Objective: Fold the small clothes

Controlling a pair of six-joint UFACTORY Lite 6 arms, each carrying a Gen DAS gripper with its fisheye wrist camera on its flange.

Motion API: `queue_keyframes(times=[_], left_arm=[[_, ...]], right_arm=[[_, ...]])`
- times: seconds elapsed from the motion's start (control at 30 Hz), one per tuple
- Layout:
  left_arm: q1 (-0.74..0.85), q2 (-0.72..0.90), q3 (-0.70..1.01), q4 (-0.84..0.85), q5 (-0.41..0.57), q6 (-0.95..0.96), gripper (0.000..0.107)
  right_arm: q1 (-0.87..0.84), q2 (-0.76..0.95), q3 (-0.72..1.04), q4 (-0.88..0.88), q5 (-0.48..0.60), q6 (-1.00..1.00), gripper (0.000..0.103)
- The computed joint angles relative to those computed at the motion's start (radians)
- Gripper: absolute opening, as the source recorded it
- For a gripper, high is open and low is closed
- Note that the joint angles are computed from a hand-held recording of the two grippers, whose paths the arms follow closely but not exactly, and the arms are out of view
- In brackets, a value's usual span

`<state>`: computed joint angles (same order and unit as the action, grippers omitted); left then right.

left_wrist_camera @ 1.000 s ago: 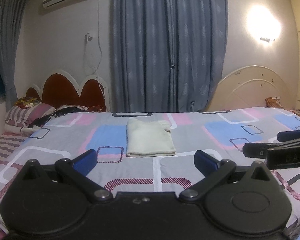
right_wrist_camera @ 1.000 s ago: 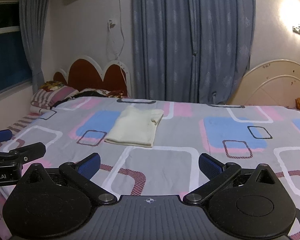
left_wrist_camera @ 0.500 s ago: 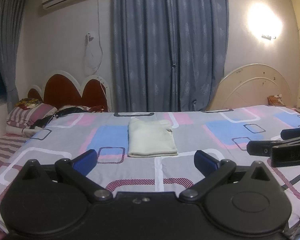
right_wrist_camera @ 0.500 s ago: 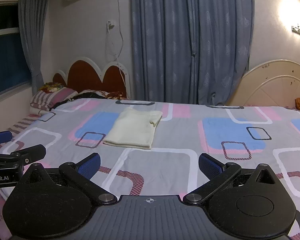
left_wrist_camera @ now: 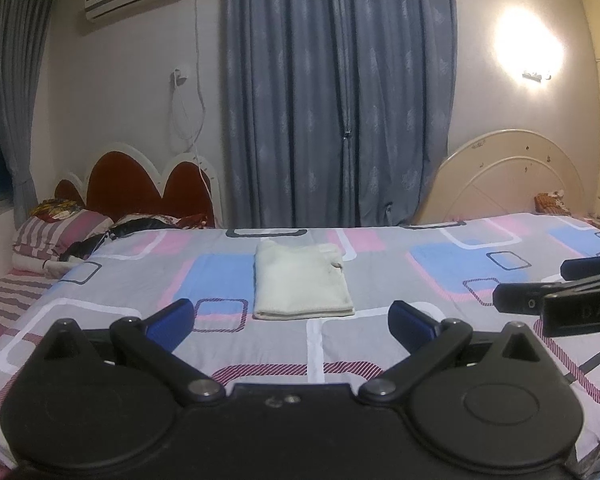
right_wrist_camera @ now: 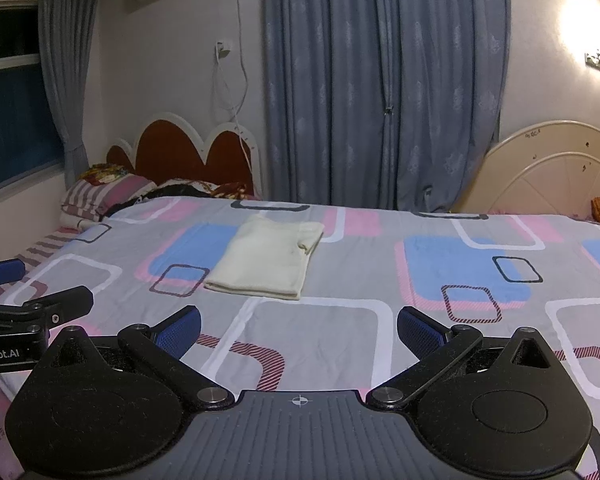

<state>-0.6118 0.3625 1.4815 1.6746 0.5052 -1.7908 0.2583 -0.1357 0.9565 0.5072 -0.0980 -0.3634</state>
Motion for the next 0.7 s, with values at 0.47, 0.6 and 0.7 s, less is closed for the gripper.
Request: queue_keyframes(times=[0.47, 0.6, 0.7], left_arm=[[0.007, -0.022, -0.03, 0.061, -0.02, -0.041, 0.103], [0.006, -0.019, -0.019, 0.059, -0.018, -0.034, 0.103], [0.006, -0.024, -0.028, 0.069, -0.016, -0.044, 0.103]], right_arm=[[-0.011, 0.004, 0.01, -0.079, 0.011, 0.073, 0.103], [-0.012, 0.003, 0.023, -0.072, 0.024, 0.064, 0.103], [-0.008, -0.003, 0.025, -0.027, 0.024, 0.018, 0.103]])
